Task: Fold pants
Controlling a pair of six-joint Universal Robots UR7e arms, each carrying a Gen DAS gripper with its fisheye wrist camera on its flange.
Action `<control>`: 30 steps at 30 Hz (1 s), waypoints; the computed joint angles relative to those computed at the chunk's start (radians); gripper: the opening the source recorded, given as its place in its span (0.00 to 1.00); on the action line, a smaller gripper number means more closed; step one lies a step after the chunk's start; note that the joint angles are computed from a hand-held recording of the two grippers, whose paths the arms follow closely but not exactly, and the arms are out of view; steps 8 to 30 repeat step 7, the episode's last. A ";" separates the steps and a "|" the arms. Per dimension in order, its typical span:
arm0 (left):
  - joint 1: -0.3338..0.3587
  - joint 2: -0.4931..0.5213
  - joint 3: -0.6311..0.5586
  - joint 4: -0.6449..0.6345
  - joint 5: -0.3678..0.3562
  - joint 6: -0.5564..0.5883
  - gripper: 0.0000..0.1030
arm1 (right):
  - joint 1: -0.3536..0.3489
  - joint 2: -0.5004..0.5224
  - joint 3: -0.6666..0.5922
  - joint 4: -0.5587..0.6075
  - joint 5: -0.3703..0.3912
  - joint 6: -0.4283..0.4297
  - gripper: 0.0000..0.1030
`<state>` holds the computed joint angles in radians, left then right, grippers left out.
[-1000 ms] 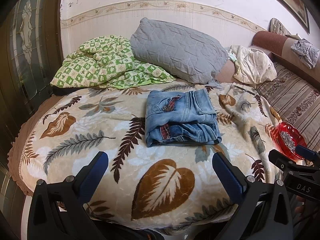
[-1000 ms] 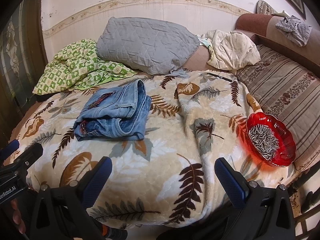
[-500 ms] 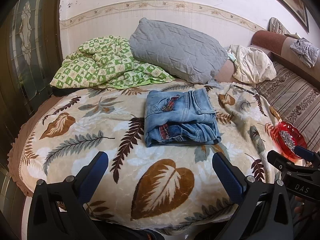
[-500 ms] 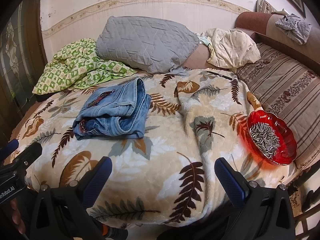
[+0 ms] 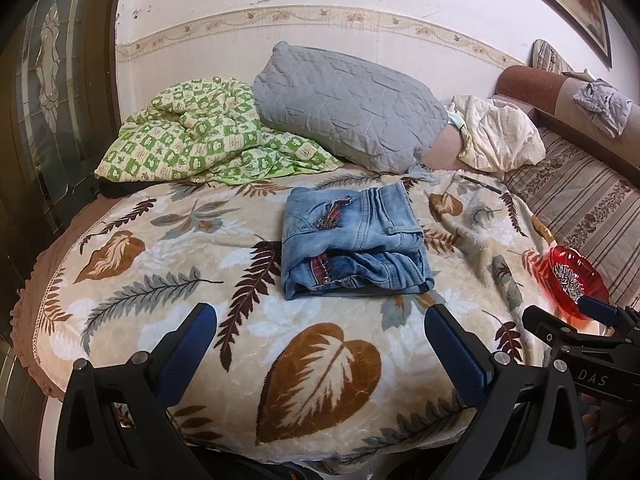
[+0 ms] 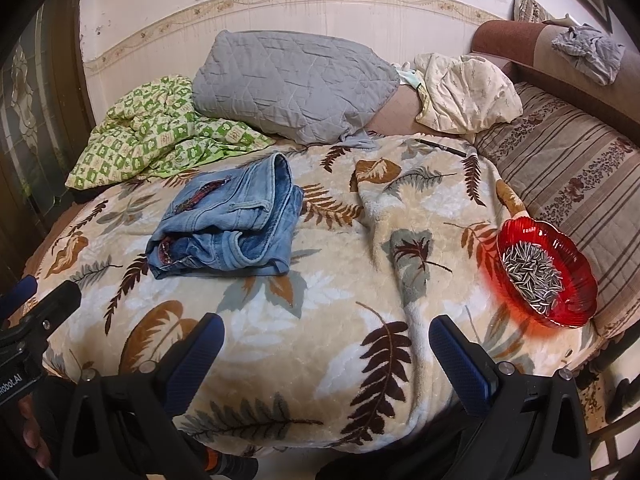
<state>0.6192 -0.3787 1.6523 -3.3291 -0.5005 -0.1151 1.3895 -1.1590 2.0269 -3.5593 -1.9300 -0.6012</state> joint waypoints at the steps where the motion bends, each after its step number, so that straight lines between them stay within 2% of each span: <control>1: -0.001 -0.001 0.005 -0.014 0.000 0.002 1.00 | -0.001 0.000 0.004 -0.002 0.002 0.003 1.00; 30: -0.002 -0.008 0.012 -0.007 -0.011 -0.012 1.00 | -0.003 0.000 0.001 0.005 0.003 0.005 1.00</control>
